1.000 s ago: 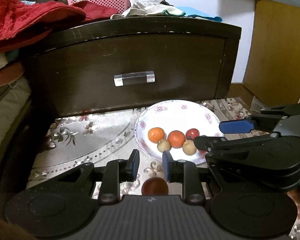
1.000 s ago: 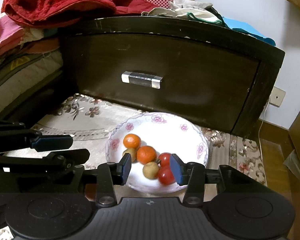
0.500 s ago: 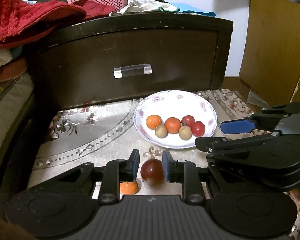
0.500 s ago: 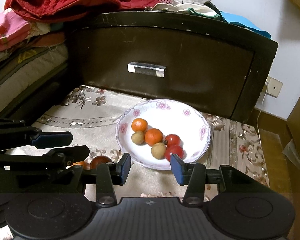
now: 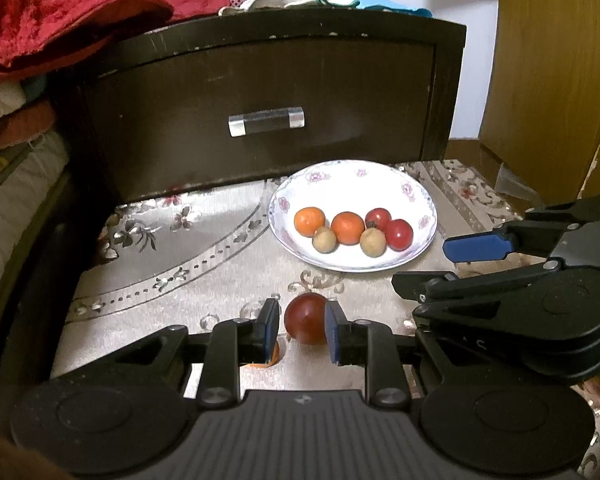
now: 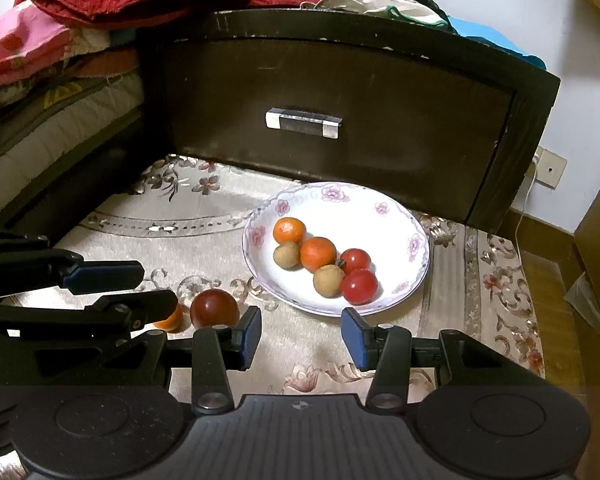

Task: Organize fruits
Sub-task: 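Withdraw both open tools toward the large dark tomato and mandarin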

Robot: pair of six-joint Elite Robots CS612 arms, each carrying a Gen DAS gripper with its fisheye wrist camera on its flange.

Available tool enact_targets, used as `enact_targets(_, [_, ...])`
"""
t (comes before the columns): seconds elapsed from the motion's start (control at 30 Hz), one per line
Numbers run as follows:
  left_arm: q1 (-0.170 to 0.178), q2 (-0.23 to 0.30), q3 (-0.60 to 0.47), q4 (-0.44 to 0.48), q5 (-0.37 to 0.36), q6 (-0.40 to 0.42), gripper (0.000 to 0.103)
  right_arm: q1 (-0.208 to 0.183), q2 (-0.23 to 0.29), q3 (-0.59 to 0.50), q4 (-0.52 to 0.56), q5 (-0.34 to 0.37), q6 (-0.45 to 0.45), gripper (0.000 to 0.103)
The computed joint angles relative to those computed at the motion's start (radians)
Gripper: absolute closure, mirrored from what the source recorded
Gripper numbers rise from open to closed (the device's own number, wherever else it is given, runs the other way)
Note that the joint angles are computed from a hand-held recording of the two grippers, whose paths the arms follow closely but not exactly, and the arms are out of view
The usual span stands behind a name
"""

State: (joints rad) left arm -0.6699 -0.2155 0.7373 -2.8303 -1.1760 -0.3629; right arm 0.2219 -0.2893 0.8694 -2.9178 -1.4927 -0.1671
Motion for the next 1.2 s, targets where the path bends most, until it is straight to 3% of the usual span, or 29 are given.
enact_targets(1.2, [0.011,0.009,-0.003,0.060,-0.024,-0.008,0.073,0.009,0.045,-0.082,0.126,-0.007,-0.057,0.061])
